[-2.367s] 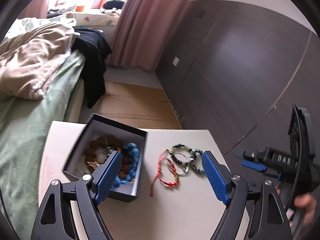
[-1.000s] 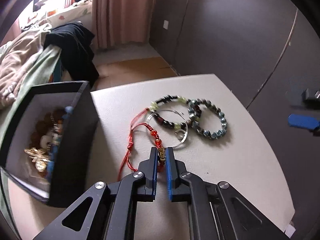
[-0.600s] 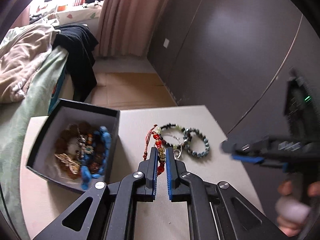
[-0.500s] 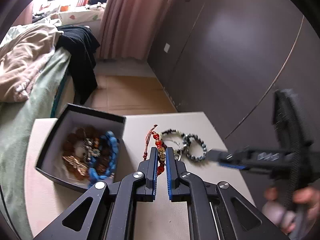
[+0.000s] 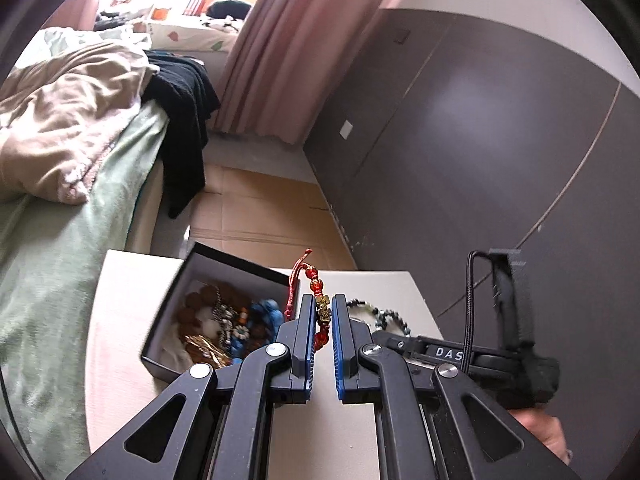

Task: Organize jewelry
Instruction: 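Lift the red string bracelet with left gripper while right gripper closes on the silver hoop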

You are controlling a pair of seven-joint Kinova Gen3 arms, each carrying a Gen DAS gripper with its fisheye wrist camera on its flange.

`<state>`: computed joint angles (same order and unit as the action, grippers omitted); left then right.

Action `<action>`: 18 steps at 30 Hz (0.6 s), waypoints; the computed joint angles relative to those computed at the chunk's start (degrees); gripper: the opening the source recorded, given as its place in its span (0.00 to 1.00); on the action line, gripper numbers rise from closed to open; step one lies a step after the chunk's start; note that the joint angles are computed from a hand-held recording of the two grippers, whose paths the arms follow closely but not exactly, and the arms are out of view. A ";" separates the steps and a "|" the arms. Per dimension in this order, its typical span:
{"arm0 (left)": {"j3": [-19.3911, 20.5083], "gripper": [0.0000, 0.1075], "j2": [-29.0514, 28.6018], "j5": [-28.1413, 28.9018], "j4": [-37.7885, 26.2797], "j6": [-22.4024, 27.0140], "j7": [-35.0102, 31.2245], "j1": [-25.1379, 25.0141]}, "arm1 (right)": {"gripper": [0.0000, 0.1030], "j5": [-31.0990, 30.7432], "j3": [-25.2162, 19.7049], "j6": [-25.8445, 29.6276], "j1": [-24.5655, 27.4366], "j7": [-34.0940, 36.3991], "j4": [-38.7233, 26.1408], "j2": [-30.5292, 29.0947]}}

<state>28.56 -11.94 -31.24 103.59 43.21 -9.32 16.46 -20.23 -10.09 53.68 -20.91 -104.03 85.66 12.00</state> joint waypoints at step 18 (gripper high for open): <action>1.02 0.07 -4.52 6.45 2.26 -2.67 -3.90 -6.44 | 0.04 11.02 0.67 -2.26 -4.46 -13.14 -0.10 1.41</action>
